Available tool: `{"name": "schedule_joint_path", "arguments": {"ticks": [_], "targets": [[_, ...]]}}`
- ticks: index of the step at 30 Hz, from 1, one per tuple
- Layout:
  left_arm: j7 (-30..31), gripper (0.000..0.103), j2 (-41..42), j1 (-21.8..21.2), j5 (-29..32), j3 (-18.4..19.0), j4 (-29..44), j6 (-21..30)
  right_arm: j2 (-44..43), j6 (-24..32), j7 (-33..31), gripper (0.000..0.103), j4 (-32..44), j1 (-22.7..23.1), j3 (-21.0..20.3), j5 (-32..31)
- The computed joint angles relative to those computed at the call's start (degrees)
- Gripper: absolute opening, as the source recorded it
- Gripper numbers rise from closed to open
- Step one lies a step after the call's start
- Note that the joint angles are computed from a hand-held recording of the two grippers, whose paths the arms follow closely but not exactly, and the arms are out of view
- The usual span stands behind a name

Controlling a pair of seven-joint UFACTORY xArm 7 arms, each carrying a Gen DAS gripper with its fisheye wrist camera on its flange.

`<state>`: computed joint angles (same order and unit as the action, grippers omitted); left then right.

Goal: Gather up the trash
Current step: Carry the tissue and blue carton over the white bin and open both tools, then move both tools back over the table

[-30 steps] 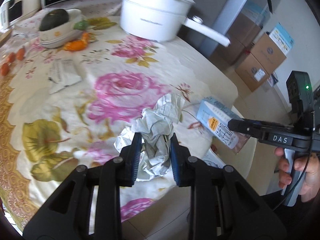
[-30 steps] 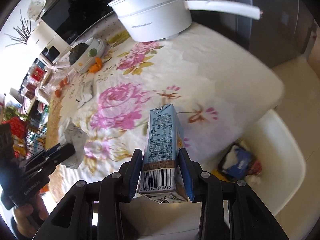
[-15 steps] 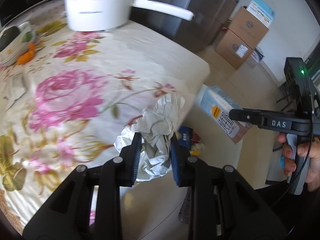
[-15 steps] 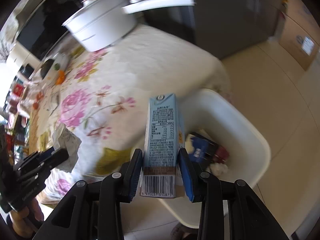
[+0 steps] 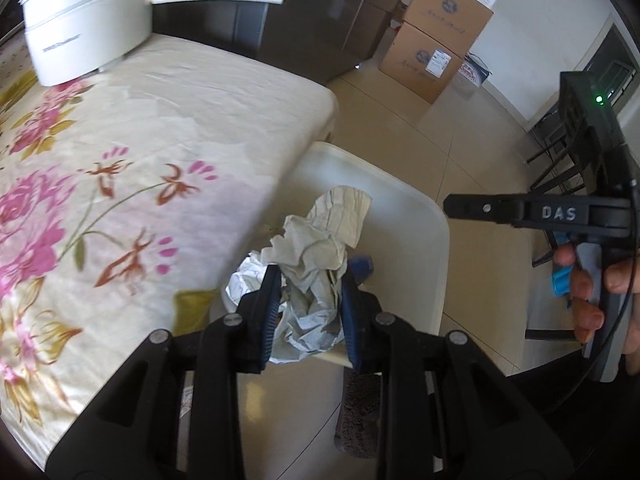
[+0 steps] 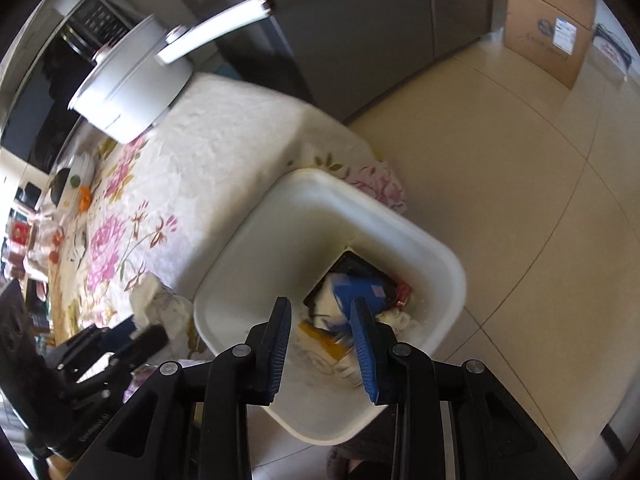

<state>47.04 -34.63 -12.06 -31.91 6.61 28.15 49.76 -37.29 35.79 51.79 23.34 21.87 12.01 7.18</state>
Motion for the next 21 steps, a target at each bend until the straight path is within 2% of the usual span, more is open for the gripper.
{"name": "schedule_joint_path", "arguments": {"ticks": [8,9,10,12,17,21], "targets": [[1.8,0.034,1.2,-2.0,-1.9,-0.7,-0.4,-2.8,-2.0,2.7,-1.2,0.036,-1.1,0.1,-0.5,-0.1],[2.1,0.050,0.6,-2.1,-2.5,-0.8,-1.0,-4.5,-2.1,2.9,-1.4,0.037,-1.3,0.1,-0.6,-0.1],[1.9,0.075,-0.1,-1.9,-2.5,-1.3,-1.6,-6.6,-2.4,3.2,-1.4,0.040,-1.5,0.0,-0.6,0.0],[1.5,0.091,-1.0,-2.0,-2.4,-1.2,-2.2,-9.0,-2.6,3.6,-1.3,0.043,-1.5,-0.1,-0.5,-0.1],[0.3,0.091,-0.3,-0.9,0.9,0.1,-0.7,-8.3,-4.6,4.5,-0.7,0.059,-2.1,-0.7,-0.1,-0.5],[-0.8,0.097,-0.2,0.5,2.2,0.9,-0.2,-7.8,-5.4,4.1,0.6,0.066,-2.4,-1.2,0.2,-0.7]]}}
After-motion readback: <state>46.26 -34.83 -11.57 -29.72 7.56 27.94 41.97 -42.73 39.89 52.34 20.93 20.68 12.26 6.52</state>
